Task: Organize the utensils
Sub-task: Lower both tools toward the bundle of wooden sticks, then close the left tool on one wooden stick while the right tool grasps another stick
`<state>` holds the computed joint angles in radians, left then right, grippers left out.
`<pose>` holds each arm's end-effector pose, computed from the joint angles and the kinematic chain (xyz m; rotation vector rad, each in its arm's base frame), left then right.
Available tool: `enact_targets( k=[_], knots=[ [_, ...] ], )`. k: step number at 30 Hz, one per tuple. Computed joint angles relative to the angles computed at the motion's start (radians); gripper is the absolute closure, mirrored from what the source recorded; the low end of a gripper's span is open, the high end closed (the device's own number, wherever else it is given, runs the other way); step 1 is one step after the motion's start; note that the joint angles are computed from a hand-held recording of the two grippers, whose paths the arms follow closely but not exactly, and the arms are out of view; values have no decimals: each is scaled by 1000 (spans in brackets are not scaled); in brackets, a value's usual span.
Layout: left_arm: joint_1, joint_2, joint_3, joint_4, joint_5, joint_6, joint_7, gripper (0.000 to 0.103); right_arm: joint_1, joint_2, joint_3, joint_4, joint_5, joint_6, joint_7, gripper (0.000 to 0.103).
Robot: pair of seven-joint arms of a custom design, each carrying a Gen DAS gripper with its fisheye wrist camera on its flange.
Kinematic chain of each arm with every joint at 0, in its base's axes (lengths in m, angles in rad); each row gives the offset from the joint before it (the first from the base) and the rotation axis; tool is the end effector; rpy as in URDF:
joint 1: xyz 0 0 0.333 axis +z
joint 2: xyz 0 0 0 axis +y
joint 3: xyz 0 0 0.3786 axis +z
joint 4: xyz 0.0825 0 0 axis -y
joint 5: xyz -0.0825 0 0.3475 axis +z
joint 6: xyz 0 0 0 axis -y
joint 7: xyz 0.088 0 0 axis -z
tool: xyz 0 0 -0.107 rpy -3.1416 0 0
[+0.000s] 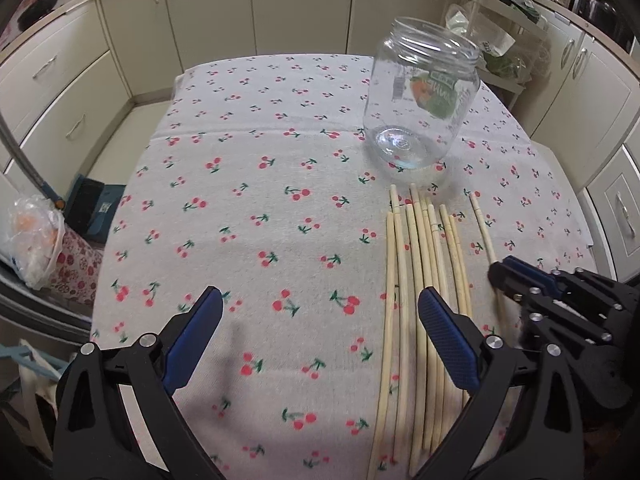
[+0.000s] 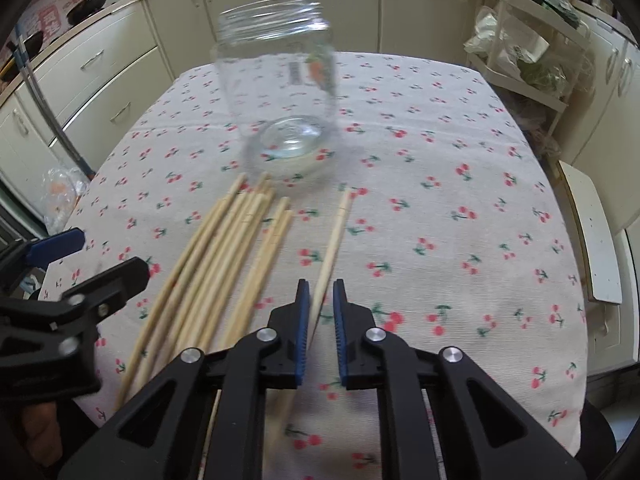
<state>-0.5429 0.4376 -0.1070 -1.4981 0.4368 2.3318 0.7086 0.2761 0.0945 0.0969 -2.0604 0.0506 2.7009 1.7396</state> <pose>0.5806 -0.4121 0.5318 -1.9376 1.9527 -0.5404 0.5451 0.2092 0.5338 -2.0021 1.7023 -0.3126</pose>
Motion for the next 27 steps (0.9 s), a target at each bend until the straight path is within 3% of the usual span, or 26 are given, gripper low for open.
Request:
enact_targets(
  k=[4,12,16,18,21,23,26,27],
  knots=[
    [13,51,-7,54,-38,-21,53,27,-12,0,4,5,60,-12,-40,90],
    [-7,80,14,104,-37,-39,88,27,-12,17,6,19,77,3,-51,84],
    [-20,109,26,142,-22,-63,104,32,-11,38,2,38,43,18,-39,84],
    [-21,118,28,153,-15,-54,115,41,-14,47,4,46,30,23,-45,84],
    [-16,129,20,175,-29,-51,151,65,-20,50,9,59,24,2,-67,86],
    [-9,135,14,186,-51,-53,172,68,-26,50,12,64,41,-15,-84,86],
    [-4,143,12,203,-79,-60,197,68,-23,60,9,85,26,-37,-91,64],
    [-5,149,13,214,-83,-67,205,68,-13,66,2,91,-12,-37,-74,64]
  ],
)
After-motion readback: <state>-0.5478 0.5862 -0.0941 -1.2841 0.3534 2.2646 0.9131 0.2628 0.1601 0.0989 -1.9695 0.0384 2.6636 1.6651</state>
